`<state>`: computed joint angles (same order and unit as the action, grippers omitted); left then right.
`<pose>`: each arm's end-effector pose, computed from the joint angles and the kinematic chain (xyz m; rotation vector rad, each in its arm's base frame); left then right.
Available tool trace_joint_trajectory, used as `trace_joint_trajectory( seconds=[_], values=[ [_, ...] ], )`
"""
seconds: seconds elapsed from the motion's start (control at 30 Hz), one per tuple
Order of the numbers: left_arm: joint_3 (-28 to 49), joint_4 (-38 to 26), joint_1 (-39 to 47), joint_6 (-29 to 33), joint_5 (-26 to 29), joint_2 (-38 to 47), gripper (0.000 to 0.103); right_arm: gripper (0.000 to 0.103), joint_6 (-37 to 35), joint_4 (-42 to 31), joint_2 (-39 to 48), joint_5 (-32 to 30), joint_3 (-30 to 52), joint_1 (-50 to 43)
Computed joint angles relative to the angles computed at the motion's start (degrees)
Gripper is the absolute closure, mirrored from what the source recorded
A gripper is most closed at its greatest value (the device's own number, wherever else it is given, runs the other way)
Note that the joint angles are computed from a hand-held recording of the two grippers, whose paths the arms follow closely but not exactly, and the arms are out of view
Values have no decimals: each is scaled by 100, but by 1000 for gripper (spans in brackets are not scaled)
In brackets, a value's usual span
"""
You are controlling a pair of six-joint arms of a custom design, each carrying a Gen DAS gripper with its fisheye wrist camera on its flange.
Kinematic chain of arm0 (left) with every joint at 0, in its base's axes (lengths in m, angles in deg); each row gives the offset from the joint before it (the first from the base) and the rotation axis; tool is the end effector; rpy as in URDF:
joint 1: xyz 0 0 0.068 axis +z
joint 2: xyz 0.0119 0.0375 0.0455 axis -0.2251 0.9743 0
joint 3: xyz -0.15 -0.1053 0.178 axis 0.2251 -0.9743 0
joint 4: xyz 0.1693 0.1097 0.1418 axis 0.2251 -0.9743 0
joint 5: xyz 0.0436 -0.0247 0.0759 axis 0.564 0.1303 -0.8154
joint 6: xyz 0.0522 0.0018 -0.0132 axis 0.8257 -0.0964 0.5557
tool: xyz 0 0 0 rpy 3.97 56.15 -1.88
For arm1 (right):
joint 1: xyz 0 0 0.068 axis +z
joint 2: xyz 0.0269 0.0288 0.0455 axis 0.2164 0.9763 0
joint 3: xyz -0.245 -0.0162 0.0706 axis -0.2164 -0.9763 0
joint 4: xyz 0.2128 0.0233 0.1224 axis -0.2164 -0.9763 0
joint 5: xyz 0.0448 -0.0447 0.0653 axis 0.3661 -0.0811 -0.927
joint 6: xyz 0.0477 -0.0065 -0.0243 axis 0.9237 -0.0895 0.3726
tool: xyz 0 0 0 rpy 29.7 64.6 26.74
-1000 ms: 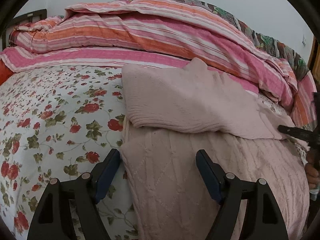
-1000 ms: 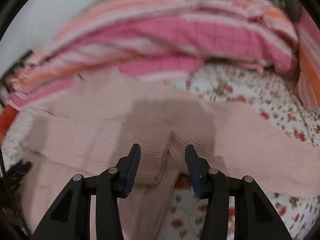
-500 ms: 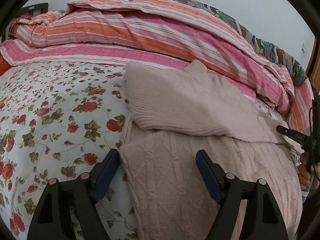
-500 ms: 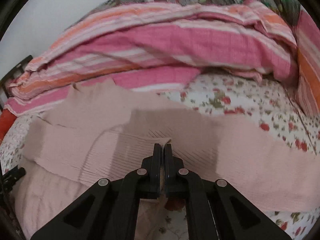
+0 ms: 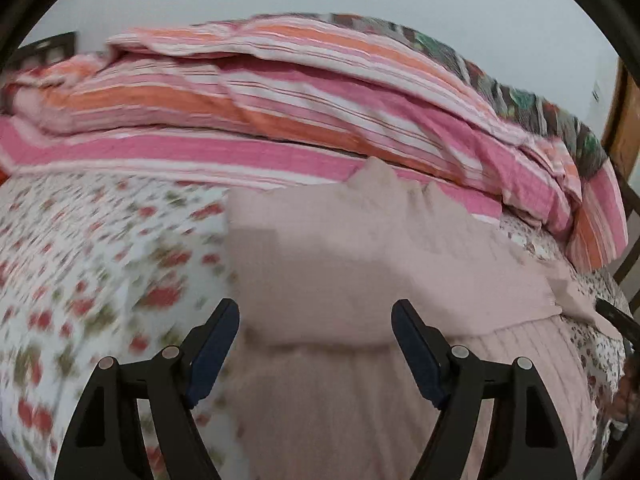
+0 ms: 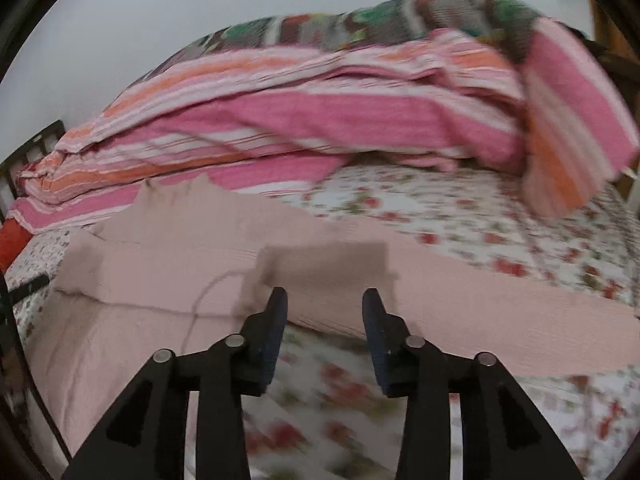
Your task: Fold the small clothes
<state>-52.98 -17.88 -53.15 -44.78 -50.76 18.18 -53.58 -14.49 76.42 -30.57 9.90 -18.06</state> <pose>0.1436 -0.0949 0.1187 -0.4944 2.2437 -0.0597 0.2512 -0.1235 0.1342 -0.3622 2.3134 0.2832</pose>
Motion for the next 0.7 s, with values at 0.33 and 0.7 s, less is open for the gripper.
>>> trace_joint_trajectory(
  seconds=[0.33,0.7],
  values=[
    [952,368,305,339,179,2182,20,40,-1223,-1353,1741,-484,1938,-2149],
    [1079,242,240,252,-26,2342,18,31,220,-2321,3541,-878,4169,-2345]
  ],
)
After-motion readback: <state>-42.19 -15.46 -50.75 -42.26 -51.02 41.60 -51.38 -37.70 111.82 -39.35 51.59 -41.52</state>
